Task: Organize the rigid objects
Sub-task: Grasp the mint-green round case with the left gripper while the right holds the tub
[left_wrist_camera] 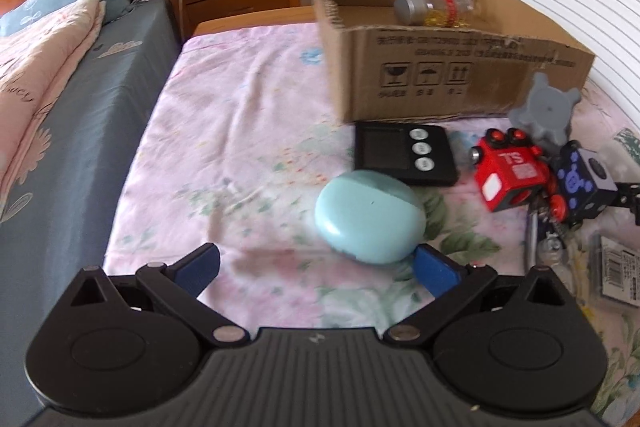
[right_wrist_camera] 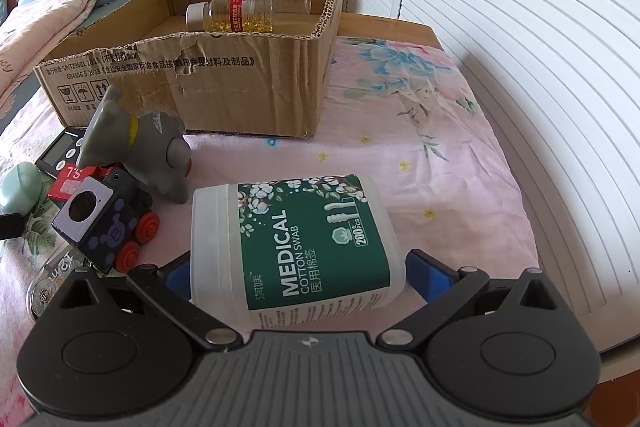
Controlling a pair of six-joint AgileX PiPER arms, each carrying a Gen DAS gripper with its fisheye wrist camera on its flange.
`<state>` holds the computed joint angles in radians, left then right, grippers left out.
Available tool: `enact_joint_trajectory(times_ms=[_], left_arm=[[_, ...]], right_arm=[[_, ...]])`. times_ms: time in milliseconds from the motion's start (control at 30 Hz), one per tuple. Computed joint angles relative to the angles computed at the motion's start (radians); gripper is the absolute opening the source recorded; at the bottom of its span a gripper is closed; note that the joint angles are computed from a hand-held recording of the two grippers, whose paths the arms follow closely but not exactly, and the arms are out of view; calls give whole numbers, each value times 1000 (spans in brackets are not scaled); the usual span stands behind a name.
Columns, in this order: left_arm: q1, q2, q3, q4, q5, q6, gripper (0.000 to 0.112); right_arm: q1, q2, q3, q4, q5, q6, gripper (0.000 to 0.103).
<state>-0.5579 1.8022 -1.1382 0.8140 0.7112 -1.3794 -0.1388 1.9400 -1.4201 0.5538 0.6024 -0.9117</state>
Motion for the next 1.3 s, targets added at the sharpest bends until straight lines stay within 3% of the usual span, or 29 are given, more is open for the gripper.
enact_joint_trajectory(times_ms=[133, 333, 467, 633, 767, 800, 967, 1300], left_arm=[[-10, -4, -7, 21, 94, -66, 100], [-1, -27, -3, 34, -43, -73, 96], [24, 35, -66, -32, -67, -29, 78], [23, 68, -98, 17, -45, -104, 72], [25, 56, -76, 45, -59, -93, 58], [26, 48, -62, 56, -72, -85, 53], [30, 2, 23, 99, -203, -11, 53], [-34, 36, -42, 69, -55, -84, 56]], right_arm=[[0, -2, 5, 4, -7, -1, 103], [1, -8, 21, 20, -23, -14, 103], [-2, -9, 26, 34, -27, -30, 103], [-6, -13, 36, 52, -32, -53, 103], [-6, -13, 39, 54, -34, -55, 103], [-6, -13, 39, 54, -34, -55, 103], [-5, -15, 42, 58, -38, -57, 103], [-10, 8, -7, 31, 17, -61, 103]])
